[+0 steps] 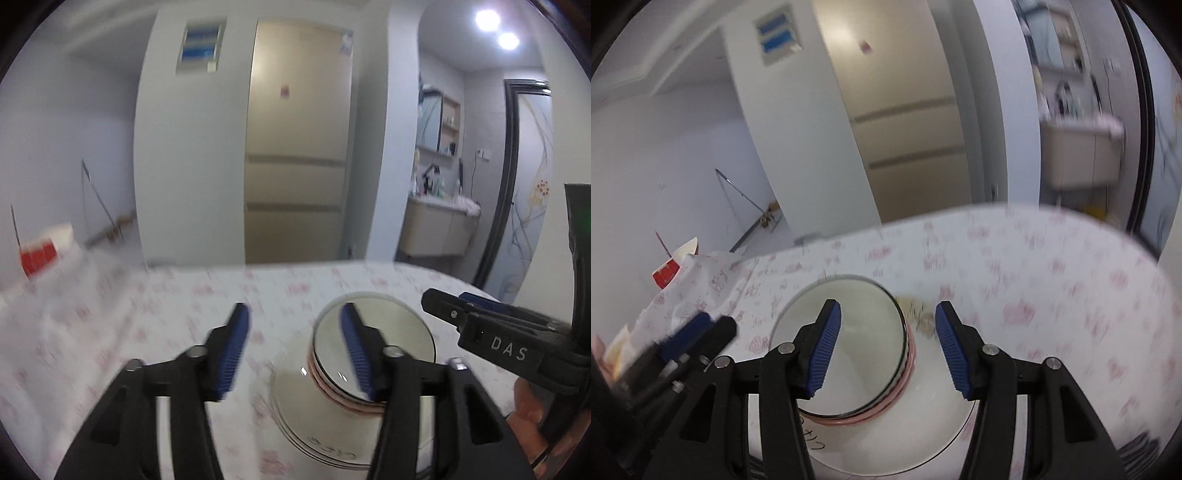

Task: Organize plates and bowls
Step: 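Open both tools and raise them away from the bowl stack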

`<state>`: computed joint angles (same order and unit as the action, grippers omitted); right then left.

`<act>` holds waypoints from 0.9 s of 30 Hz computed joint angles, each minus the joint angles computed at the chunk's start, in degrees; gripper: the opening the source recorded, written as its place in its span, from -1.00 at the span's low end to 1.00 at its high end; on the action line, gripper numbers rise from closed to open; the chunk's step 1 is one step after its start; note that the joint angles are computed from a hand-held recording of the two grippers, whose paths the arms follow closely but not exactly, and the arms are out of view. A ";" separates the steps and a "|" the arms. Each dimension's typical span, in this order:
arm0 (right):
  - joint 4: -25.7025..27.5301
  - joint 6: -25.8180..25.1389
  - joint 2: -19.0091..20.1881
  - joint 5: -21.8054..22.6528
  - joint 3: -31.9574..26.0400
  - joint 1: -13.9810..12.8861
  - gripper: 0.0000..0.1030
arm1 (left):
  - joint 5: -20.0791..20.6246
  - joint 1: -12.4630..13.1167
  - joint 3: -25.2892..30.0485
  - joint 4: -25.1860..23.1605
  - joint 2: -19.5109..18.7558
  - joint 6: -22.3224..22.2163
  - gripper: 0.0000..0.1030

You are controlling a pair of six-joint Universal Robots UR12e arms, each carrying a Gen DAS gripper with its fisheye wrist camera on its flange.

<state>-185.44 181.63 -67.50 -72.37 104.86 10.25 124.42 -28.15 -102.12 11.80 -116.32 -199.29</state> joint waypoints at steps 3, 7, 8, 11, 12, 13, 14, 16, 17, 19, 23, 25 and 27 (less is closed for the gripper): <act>-6.02 -1.56 0.03 -0.12 1.13 -0.01 0.15 | 4.83 -1.39 0.10 8.32 -1.21 7.44 0.59; -10.92 0.15 0.29 0.17 1.85 -0.23 0.36 | 5.79 -2.10 -0.25 15.93 -1.90 9.84 0.73; -12.30 0.46 0.39 0.30 2.05 -0.30 0.47 | 5.78 -2.17 -0.32 17.62 -2.07 10.36 0.73; -17.88 1.12 0.76 -0.25 2.75 -0.49 0.81 | 6.35 -2.46 -0.17 21.60 -2.71 12.63 0.78; -19.76 0.94 0.79 -0.65 3.04 -0.52 0.85 | 5.41 -2.37 -0.52 21.84 -2.33 12.20 0.93; -21.52 0.55 0.84 -1.32 3.28 -0.43 0.85 | 4.09 -2.25 -1.03 22.36 -1.90 11.40 1.00; -22.95 0.09 0.86 -1.91 3.52 -0.31 0.86 | 3.32 -2.22 -1.43 23.44 -1.72 11.01 1.00; -26.07 -1.04 0.90 -2.20 3.92 -0.27 1.00 | 3.59 -2.54 -1.49 26.10 -1.65 11.63 1.00; -27.33 -1.32 0.90 -2.16 4.05 -0.38 1.00 | 4.58 -2.85 -1.22 27.72 -1.85 12.76 1.00; -29.75 -0.79 0.92 -1.79 4.29 -0.54 1.00 | 5.23 -3.22 -0.99 30.37 -2.12 14.93 1.00; -34.57 0.07 1.46 -1.86 4.64 -0.68 1.00 | 7.00 -3.71 -0.24 35.50 -3.42 20.89 1.00; -37.80 -1.75 2.10 -3.39 4.82 -0.30 1.00 | 7.00 -3.71 -0.59 37.01 -3.76 21.35 1.00; -39.53 -3.32 2.58 -4.08 4.83 0.04 1.00 | 6.52 -3.71 -1.00 38.64 -4.12 21.85 1.00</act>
<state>-224.97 178.31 -64.92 -76.44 109.69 10.29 130.94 -31.87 -103.12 50.44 -120.43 -177.44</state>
